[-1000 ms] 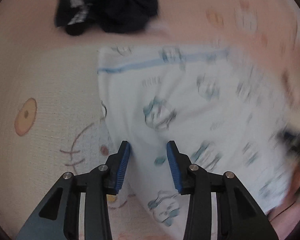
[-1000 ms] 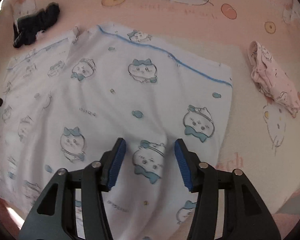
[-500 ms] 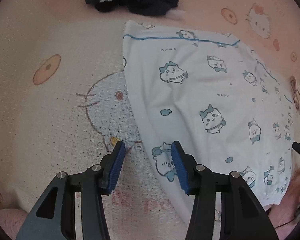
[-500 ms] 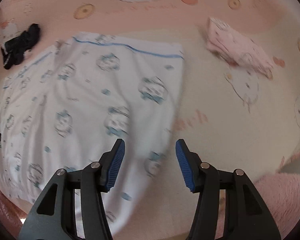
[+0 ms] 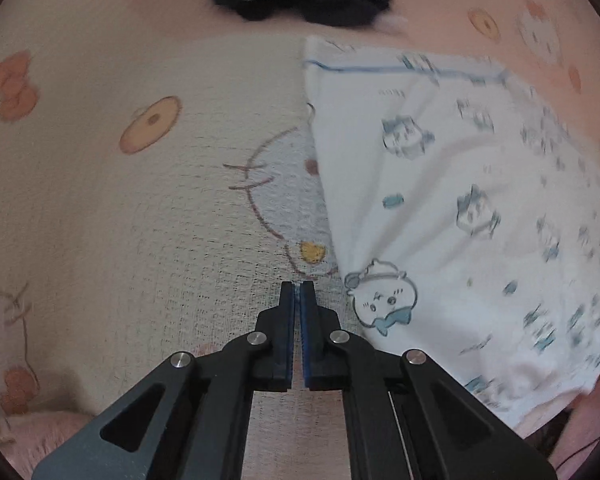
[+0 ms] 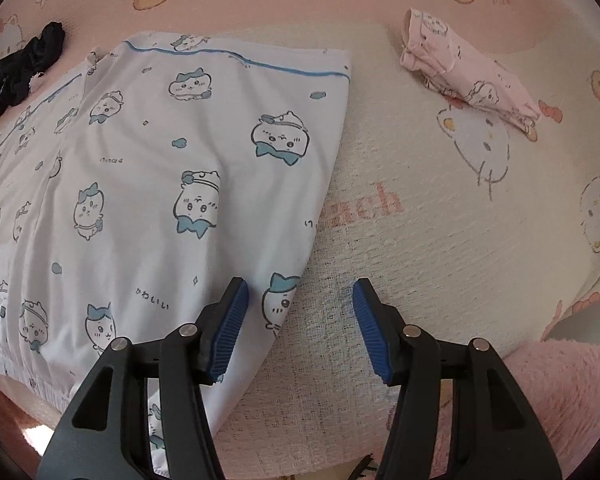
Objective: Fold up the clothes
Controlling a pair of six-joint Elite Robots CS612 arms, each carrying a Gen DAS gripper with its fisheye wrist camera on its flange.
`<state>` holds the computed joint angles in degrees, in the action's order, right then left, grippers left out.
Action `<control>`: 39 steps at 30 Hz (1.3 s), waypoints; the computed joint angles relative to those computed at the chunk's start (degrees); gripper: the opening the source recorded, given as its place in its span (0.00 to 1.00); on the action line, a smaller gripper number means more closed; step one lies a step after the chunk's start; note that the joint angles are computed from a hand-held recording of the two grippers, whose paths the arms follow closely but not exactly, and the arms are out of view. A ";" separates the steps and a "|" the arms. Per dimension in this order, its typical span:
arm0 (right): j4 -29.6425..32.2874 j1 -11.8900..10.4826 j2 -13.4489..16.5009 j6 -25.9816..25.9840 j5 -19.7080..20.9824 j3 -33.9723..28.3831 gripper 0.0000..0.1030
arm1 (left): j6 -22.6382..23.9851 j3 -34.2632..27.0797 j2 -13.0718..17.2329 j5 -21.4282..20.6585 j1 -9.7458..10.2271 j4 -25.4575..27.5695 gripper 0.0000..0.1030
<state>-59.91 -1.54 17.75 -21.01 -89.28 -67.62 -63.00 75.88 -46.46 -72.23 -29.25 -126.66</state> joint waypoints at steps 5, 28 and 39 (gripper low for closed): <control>-2.13 -0.62 1.36 -5.20 6.74 -5.23 0.54 | 10.41 -0.15 1.03 -2.58 -0.98 -11.53 0.05; 15.86 1.28 1.38 -17.05 5.53 -7.49 0.59 | 21.40 -8.18 5.91 -9.01 -2.03 5.20 0.62; 10.82 1.47 3.50 -18.13 5.71 -11.59 0.59 | 22.17 -9.56 8.49 -10.45 -0.43 -2.94 0.62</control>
<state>-49.10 -0.07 21.24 -39.14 -83.57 -79.21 -40.82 66.32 -37.97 -82.69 -29.68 -129.61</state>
